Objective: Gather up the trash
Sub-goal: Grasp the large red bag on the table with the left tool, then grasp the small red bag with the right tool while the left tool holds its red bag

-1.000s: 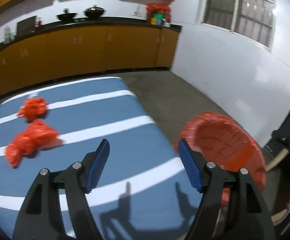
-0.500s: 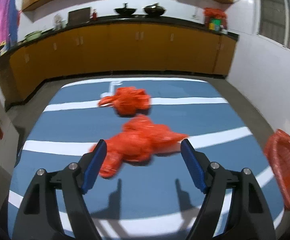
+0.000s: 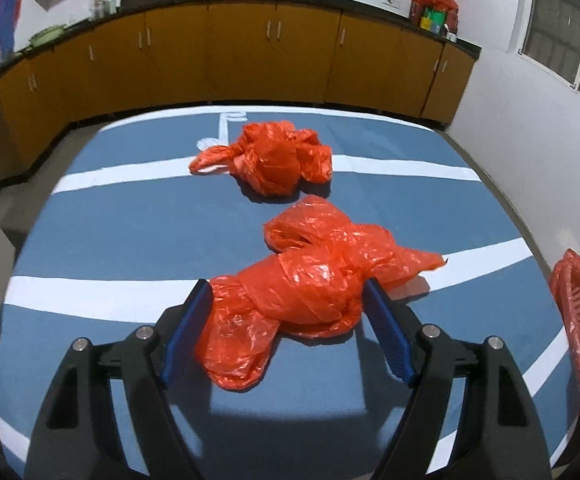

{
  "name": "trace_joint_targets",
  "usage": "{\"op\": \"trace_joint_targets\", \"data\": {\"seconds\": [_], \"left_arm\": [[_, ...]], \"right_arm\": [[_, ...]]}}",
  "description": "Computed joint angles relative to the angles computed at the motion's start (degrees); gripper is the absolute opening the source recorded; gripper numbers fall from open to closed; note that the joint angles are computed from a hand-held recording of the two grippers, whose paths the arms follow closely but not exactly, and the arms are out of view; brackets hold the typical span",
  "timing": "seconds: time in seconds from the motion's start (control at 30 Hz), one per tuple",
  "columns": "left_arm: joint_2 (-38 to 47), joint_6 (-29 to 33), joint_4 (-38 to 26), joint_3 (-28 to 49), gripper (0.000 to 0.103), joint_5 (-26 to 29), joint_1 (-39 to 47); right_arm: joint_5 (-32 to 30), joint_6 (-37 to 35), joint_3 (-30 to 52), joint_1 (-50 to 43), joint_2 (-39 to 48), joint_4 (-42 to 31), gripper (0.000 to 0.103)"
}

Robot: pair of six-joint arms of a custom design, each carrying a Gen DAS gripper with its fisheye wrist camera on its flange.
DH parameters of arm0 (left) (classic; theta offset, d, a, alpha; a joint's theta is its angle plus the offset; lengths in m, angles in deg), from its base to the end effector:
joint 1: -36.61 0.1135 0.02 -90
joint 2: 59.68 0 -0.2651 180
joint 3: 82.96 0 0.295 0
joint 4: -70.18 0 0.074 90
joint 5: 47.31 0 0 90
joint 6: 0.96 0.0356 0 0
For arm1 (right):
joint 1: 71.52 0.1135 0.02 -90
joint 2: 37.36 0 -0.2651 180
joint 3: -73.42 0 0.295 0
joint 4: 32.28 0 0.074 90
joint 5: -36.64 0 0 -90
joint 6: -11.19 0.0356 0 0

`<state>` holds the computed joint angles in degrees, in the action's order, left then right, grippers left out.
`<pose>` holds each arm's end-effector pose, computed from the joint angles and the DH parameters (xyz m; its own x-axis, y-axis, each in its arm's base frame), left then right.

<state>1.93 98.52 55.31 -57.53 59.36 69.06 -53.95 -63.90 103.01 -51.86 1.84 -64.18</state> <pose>0.1743 0.0987 0.0885 -0.7069 -0.2625 -0.6568 -0.2488 0.9615 -0.1165 0.1764 0.0634 0.1592 -0.6915 0.0262 -0.7219 -0.1715 0.9648 0.1993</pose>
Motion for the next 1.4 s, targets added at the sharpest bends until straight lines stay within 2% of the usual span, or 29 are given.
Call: {"op": "trace_joint_targets", "data": {"seconds": [0.07,0.23,0.43,0.53,0.77,0.9,1.0,1.27,1.4], "left_arm": [[2.6,1.3,-0.6,1.2,0.064,2.0,0.4],[3.1,3.8,-0.7,0.9,0.05,4.1,1.0],[-2.2,7.5,-4.2,-0.8,0.027,8.6,5.9],[-4.7,10.3,-6.9,-1.2,0.021,11.8,10.8],[-5.7,16.8,-11.7,0.0,0.019,18.7,24.4],[-5.1,20.1,-13.7,1.6,0.019,22.2,32.7],[-2.0,20.7,-12.8,3.7,0.019,23.8,37.3],[1.5,18.0,-9.6,5.9,0.019,22.8,39.6],[2.3,16.6,-8.1,5.8,0.019,21.4,38.6]], "right_arm": [[1.5,1.1,0.9,3.1,3.3,2.3,0.045],[4.3,3.1,3.7,10.3,11.4,7.4,0.045],[6.3,5.0,8.0,17.3,21.1,12.4,0.045],[6.5,5.5,10.6,20.2,26.3,14.9,0.045],[4.0,5.5,18.8,24.8,39.9,21.0,0.045],[1.7,4.8,26.9,26.5,49.7,22.7,0.045],[0.3,4.2,33.7,27.6,56.7,23.1,0.045],[0.5,2.6,48.6,29.4,71.1,19.2,0.045],[0.4,1.8,50.7,29.1,74.0,17.2,0.042]]}}
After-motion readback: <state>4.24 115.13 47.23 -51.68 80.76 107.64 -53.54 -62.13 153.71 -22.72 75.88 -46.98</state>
